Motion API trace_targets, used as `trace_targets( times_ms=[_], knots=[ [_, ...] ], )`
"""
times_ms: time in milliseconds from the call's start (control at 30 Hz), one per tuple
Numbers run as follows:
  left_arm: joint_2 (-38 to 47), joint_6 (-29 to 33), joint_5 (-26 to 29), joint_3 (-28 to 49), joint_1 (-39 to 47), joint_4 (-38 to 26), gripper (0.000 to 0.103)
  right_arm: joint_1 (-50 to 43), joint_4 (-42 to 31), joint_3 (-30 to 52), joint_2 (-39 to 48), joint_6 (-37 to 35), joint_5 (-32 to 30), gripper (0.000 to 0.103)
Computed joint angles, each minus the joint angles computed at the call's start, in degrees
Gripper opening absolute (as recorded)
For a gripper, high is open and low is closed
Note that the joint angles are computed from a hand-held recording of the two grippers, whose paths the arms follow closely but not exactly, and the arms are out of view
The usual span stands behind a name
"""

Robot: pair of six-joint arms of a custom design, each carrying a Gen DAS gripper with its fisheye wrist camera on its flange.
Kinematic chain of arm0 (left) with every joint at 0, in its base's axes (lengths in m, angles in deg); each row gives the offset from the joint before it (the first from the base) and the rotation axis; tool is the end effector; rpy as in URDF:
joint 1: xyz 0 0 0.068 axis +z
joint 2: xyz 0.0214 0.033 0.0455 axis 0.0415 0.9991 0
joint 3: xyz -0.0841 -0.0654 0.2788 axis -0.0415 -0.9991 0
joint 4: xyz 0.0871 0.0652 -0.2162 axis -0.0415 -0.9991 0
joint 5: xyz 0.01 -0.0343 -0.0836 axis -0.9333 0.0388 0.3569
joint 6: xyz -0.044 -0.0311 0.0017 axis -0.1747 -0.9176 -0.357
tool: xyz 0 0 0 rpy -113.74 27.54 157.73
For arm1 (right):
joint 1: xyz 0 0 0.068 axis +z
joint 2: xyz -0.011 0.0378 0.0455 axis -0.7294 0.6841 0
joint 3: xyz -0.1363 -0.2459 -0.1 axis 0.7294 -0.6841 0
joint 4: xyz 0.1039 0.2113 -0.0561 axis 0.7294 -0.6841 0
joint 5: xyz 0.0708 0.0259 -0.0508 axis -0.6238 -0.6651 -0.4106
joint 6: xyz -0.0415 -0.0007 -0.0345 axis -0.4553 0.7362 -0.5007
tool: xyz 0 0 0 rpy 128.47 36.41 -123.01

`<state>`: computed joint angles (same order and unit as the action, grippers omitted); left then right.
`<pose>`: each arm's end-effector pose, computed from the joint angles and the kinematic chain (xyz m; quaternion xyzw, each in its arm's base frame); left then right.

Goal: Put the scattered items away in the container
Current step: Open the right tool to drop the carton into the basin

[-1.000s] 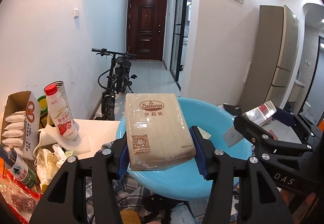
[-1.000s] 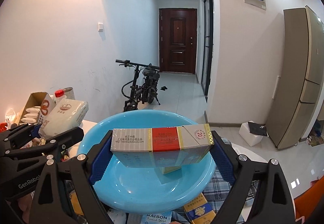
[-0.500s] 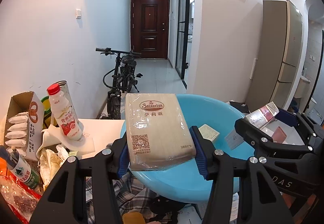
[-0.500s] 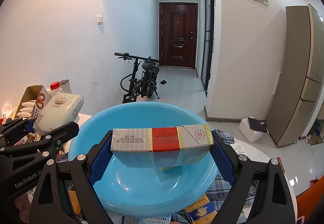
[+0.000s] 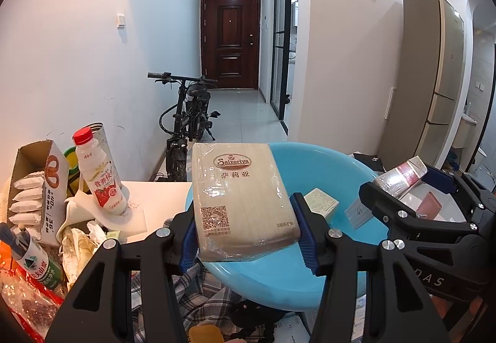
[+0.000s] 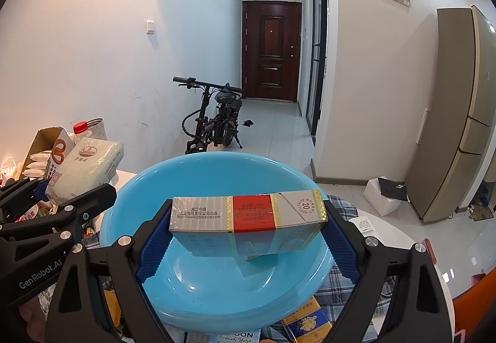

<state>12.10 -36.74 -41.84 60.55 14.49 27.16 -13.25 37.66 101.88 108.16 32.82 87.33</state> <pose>0.2998 0.0485 0.2616 0.1269 0.8627 -0.0853 0.4820 0.2717 0.1585 0.2642 0.0053 0.8619 -0.0152 0.5068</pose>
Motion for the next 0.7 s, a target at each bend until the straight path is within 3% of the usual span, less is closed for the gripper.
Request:
trace_targets(
  times_ms=[500, 533, 600, 700],
  knots=[
    [0.3, -0.1, 0.1, 0.2, 0.3, 0.0, 0.052, -0.4, 0.3, -0.4, -0.3, -0.7, -0.8, 0.091],
    [0.4, -0.2, 0.2, 0.3, 0.4, -0.1, 0.052, -0.7, 0.2, -0.3, -0.3, -0.6, -1.7, 0.092],
    [0.4, -0.5, 0.3, 0.5, 0.7, -0.1, 0.053, -1.6, 0.0, -0.5, -0.6, 0.4, -2.8, 0.103],
    [0.5, -0.5, 1.1, 0.9, 0.9, -1.0, 0.053, -2.4, 1.2, -1.8, -1.3, 0.3, -5.1, 0.103]
  ],
)
